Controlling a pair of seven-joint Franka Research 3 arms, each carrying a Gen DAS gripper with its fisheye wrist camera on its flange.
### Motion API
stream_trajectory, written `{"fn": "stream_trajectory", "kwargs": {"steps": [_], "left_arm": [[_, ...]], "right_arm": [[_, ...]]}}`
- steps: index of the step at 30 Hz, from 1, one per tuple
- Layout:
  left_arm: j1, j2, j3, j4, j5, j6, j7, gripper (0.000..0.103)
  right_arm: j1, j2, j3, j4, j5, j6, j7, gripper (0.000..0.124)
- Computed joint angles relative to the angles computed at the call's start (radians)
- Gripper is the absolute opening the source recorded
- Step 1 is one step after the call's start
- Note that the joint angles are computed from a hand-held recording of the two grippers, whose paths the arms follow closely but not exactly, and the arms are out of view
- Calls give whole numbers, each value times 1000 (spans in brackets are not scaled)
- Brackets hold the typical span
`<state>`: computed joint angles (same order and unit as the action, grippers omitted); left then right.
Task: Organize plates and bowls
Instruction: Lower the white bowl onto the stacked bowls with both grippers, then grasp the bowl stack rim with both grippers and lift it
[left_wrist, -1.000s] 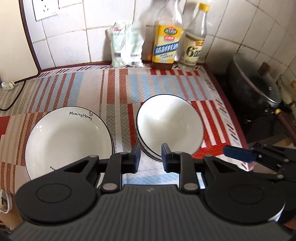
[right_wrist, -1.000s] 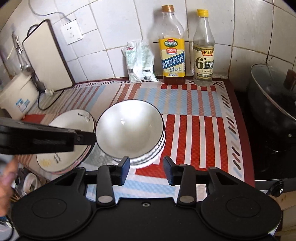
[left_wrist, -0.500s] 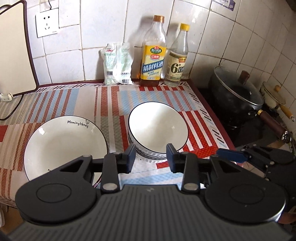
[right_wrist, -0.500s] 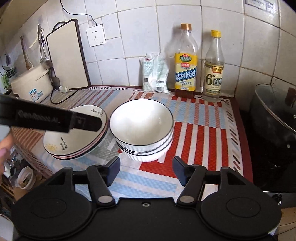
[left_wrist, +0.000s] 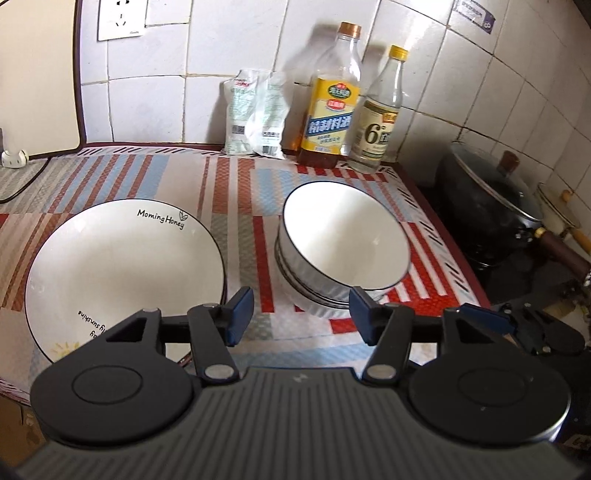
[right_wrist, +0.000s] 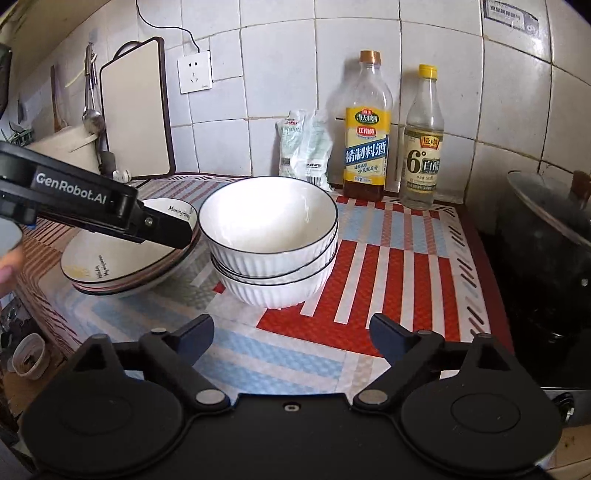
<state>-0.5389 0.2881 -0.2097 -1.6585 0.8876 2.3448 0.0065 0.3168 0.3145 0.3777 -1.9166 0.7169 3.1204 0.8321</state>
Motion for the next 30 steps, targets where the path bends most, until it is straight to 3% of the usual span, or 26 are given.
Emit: {"fn": "stream_trajectory", "kwargs": {"steps": [3,7,12,19,23,30], "left_arm": [[-10,10,16,-8,57,10,-57,67],[-29,36,28,11,121,-31,-117,80],[-22,47,31,8,145,17,-173,80],[-11,72,42,19,136,118,-190,80],[-5,82,55,21,130,170,-210,80],[15,109,63,36,59,227,-164,80]], "right_arm": [[-68,50,95,18,49,61,-90,94],[-87,122,135,50,13,137,-80,99],[-82,193,140,83,-64,184,-36,99],[-214,309,317,114,-223,305,19,99],[-218,359,334,158,-312,308,51,101],[-167,401,280,238,-375,245,149,103]]}}
